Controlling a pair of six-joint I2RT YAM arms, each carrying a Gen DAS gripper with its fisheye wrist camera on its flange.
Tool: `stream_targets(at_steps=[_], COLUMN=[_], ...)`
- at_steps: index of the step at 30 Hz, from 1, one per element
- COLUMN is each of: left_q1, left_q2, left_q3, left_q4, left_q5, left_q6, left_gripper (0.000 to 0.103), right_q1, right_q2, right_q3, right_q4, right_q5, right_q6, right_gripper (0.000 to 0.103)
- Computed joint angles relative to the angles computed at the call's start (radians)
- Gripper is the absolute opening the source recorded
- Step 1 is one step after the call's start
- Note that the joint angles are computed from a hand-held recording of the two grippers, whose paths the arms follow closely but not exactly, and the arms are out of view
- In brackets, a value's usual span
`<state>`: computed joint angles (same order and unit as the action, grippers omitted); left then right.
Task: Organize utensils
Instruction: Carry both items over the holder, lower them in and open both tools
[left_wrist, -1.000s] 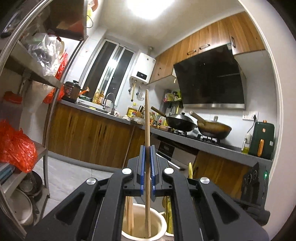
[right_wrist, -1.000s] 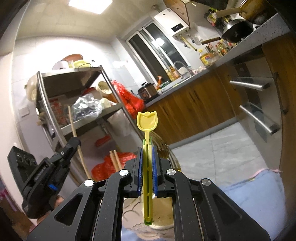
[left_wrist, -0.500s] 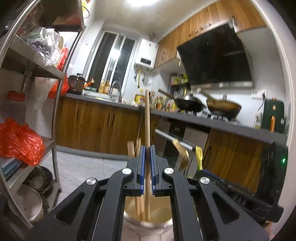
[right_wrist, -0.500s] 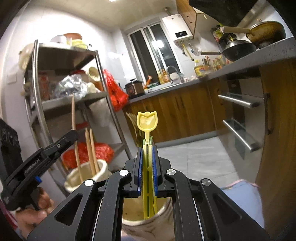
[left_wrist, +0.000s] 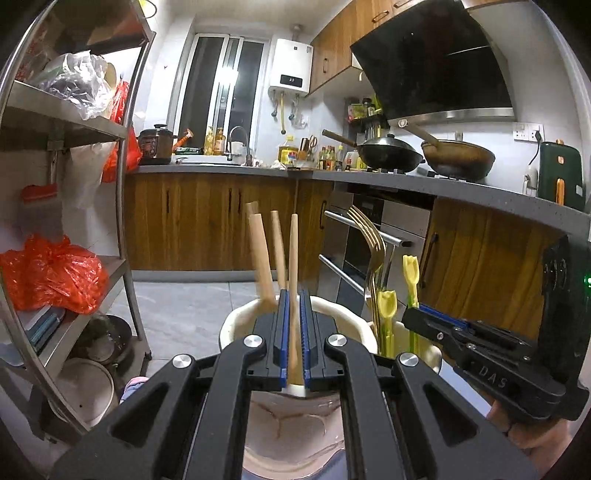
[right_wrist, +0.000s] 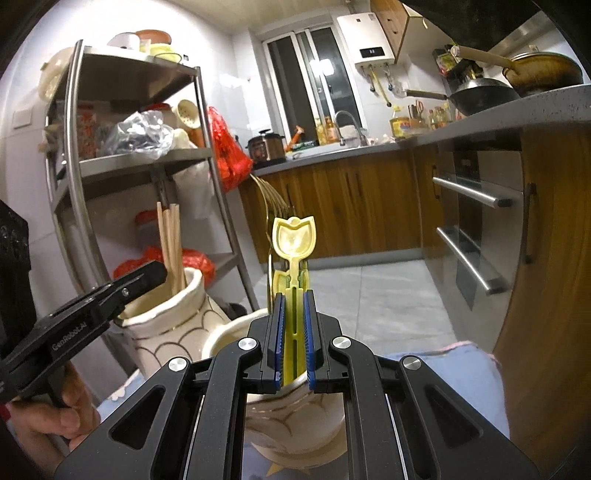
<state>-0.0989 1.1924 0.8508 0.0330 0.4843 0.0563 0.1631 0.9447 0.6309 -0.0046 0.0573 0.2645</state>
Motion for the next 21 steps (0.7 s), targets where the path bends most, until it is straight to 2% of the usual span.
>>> stream_targets(at_steps=[8,10,12,17,19,21], left_q1=[0.004,0.010,0.019,0.056,0.072,0.092], left_q2=[0.003,-0.003,-0.012,-0.052,-0.074,-0.100], left_q3=[0.003,0.000,-0.006,-0.029,-0.039,-0.049], left_q4=[-0.003,-0.002,0.004,0.019,0.022,0.014], left_q5=[0.007,0.014,0.027,0.071,0.082,0.100], left_q6=[-0.005,-0.004,-0.007,-0.011,-0.009,-0.006], left_gripper=[0.005,0.007,0.009,0.022,0.032,0.034], right_q1=[0.017,0.022,0.023,0.028,0.030,0.032], right_q2=[0.033,0.031,0.022,-0.010,-0.032,-0.055], right_q3=[0.023,0.026,0.023,0.018,0.014,0.010], right_q4=[-0.033,-0.040,-0.040,-0.058,-0.068,-0.079], right_q5=[0.025,0.029,0.030,0.042,0.047,0.050], right_q6=[-0.019,-0.024,-0.027,-0.034,-0.036,-0.038], right_gripper=[0.012,0.016,0.026,0.027,0.032,0.035])
